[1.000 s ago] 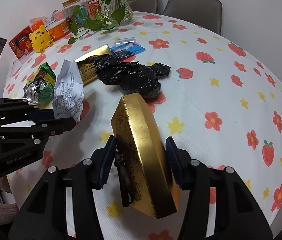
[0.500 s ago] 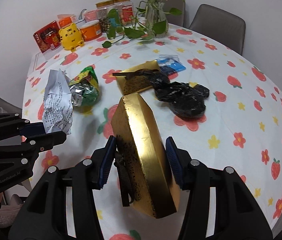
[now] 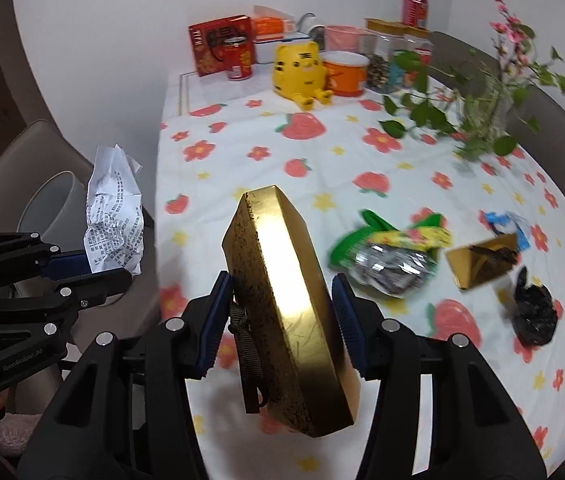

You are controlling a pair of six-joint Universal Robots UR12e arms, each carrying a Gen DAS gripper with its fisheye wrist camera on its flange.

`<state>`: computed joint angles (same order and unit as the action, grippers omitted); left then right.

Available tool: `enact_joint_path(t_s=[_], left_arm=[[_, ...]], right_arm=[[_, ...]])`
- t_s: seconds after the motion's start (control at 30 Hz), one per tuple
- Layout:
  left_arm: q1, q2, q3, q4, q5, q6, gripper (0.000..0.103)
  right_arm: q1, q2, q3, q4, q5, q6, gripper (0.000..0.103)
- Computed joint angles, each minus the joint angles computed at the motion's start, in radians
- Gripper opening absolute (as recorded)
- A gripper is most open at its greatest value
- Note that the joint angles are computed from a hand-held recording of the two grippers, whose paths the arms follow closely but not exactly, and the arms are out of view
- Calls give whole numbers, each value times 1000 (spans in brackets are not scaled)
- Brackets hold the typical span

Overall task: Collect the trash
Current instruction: 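Carry the gold box and white receipt to the grey bin with both tools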

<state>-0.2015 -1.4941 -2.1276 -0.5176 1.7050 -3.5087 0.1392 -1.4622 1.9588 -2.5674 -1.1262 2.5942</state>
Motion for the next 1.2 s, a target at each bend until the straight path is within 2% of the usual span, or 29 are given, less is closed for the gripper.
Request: enact_joint_path(t_s=[0.17, 0.4, 0.63, 0.83, 1.2], left_arm=[[121, 160, -115, -36, 12, 14, 20], [315, 380, -247, -121, 21, 59, 20], [494, 554, -315, -265, -4, 36, 20], [556, 598, -331, -311, 0, -30, 20], [614, 573, -326, -298, 48, -131, 20]], right_arm=[[132, 21, -30, 2, 20, 28, 49], [301, 80, -92, 10, 54, 40, 49], [419, 134, -165, 76, 76, -31, 49], [478, 180, -233, 131, 85, -102, 49], [529, 253, -349, 211, 82, -202, 50]])
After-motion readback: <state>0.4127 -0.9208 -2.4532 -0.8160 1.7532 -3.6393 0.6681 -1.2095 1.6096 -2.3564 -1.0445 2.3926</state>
